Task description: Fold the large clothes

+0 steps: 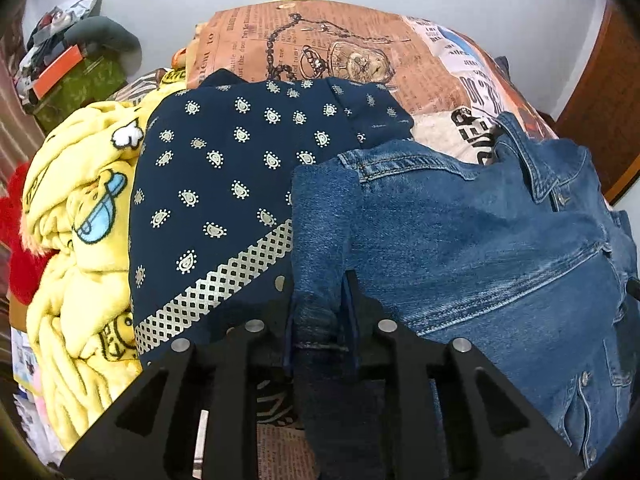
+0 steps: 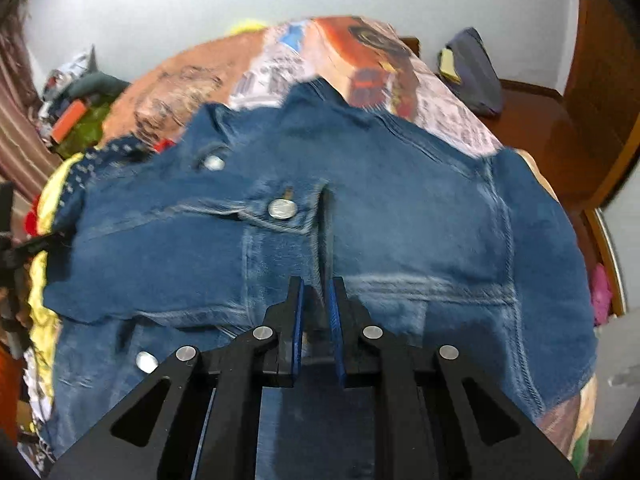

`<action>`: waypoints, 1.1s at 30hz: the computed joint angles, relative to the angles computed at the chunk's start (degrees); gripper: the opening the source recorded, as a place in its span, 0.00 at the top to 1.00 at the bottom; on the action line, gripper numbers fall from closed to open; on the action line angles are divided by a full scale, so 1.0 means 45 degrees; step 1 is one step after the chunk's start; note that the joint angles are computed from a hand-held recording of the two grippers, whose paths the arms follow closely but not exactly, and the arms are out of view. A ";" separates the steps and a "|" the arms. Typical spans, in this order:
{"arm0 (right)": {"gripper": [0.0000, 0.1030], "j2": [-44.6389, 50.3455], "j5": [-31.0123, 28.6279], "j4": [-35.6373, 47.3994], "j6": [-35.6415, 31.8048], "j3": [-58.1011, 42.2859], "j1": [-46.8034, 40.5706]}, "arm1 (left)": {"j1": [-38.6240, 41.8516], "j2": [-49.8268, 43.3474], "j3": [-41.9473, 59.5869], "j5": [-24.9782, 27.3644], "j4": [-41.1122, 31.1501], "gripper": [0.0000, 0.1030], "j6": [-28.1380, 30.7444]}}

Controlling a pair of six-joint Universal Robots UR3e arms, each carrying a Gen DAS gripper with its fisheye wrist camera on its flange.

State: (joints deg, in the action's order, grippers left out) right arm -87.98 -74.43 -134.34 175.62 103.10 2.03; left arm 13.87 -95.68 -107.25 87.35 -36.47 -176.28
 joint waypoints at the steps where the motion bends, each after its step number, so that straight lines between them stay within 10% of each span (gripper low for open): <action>1: 0.89 -0.0107 0.0027 0.0224 -0.0198 0.0101 -0.0146 | -0.0098 0.0079 0.0065 0.0178 -0.0145 0.77 0.0062; 6: 0.86 -0.0944 0.0535 0.1309 -0.0857 0.0309 -0.1084 | -0.0698 0.0806 0.0295 0.1011 -0.1013 0.56 0.0570; 19: 0.23 -0.4741 0.1349 0.2578 -0.2575 0.0844 -0.3734 | -0.4018 0.0943 0.3122 0.1600 -0.2105 0.30 -0.0144; 33: 0.20 -0.6282 0.2432 0.5436 -0.4346 0.2339 -0.8758 | -0.8925 -0.6404 1.0451 0.2319 -0.3849 0.21 -0.0218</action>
State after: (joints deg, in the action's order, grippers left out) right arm -116.24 -63.49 -109.87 156.07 113.62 -37.38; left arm -26.29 -124.50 -60.22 97.78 -53.78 -177.26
